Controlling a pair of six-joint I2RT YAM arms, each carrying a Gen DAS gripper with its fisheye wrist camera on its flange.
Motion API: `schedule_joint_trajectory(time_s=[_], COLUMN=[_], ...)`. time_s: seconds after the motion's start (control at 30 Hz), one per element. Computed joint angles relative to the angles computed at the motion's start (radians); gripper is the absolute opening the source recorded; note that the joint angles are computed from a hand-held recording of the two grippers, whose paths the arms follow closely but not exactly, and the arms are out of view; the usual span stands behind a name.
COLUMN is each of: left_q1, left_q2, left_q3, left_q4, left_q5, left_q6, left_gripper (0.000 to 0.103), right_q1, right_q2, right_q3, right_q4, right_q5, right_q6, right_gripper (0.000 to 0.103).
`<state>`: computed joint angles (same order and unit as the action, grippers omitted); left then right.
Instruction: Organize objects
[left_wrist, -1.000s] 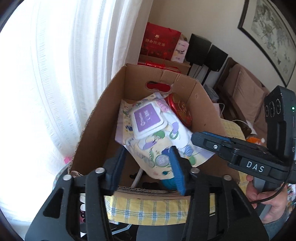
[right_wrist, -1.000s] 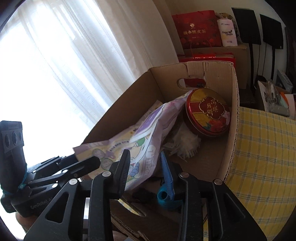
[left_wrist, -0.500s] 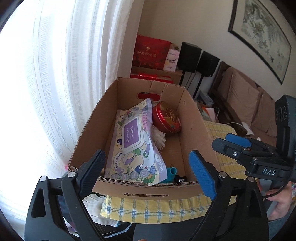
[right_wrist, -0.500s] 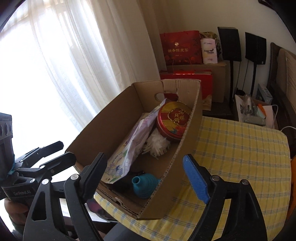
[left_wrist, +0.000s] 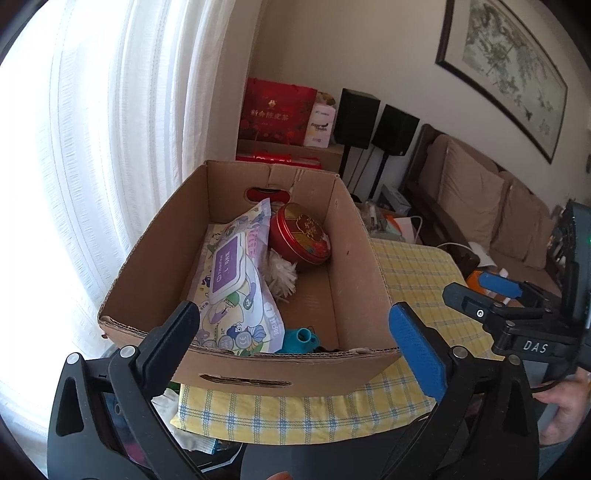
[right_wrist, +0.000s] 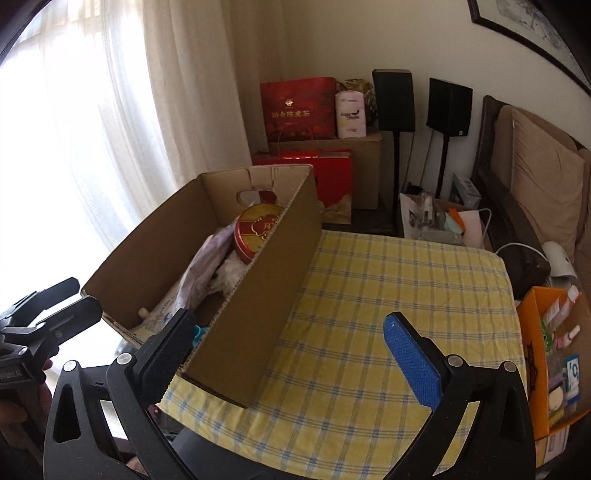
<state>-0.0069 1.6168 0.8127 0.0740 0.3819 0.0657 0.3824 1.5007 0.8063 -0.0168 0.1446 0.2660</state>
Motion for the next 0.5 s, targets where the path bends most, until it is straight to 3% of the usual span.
schedule_joint_trajectory(time_s=[0.5], left_q1=[-0.081], left_q2=[-0.047], left_q3=[-0.114], left_q4=[0.055], left_q5=[-0.119], left_q6=[-0.037], left_gripper=[0.103], right_q1=[0.032], right_q2=[-0.208], right_q3=[-0.222], right_q4=[0.018], right_q5=[0.132], right_q6=[0.067], right_gripper=[0.103])
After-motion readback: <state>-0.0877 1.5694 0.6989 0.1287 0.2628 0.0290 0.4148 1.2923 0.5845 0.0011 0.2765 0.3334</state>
